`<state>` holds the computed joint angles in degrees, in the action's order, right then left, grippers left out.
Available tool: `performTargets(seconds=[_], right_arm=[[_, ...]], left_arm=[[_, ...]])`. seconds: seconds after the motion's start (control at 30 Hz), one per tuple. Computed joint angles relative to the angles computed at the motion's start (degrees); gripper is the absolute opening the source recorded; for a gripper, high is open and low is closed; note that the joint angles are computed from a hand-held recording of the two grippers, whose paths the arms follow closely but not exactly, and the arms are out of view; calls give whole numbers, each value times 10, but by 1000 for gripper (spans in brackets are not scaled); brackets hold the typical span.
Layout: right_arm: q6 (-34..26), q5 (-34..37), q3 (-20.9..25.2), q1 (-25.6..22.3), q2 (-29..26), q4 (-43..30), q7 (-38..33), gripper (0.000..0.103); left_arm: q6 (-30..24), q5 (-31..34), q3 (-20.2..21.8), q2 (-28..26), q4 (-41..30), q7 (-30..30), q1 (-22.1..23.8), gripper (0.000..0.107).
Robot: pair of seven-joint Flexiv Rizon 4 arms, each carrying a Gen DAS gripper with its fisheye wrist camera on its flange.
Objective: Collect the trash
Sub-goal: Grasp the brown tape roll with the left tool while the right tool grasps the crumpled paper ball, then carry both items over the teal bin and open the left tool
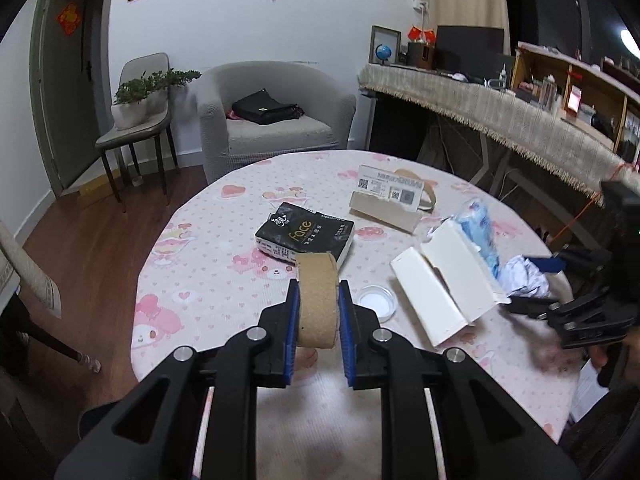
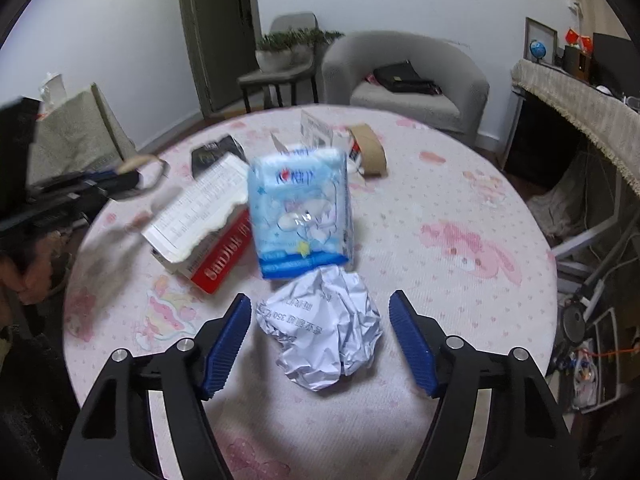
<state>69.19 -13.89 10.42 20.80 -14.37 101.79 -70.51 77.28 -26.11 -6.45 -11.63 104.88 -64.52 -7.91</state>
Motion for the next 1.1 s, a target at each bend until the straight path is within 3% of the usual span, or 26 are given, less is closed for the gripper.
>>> performTargets(seconds=[0.07,0.3,0.6,1.1], right_arm=[[-7,-4,-4,4,0,-3,14,56],[13,-59,-21,17,20,7,81,54],[42,-129,-27,39,16,-15,156,54],[9,-71,13,96,-58,-139,104,54]], left_arm=[[1,-23,-8,6,7,10,4,20],[6,-71,-6,25,30,20,6,20],[17,-30,30,59,59,-30,8,20],[12,34,80,95,119,-107,51,20]])
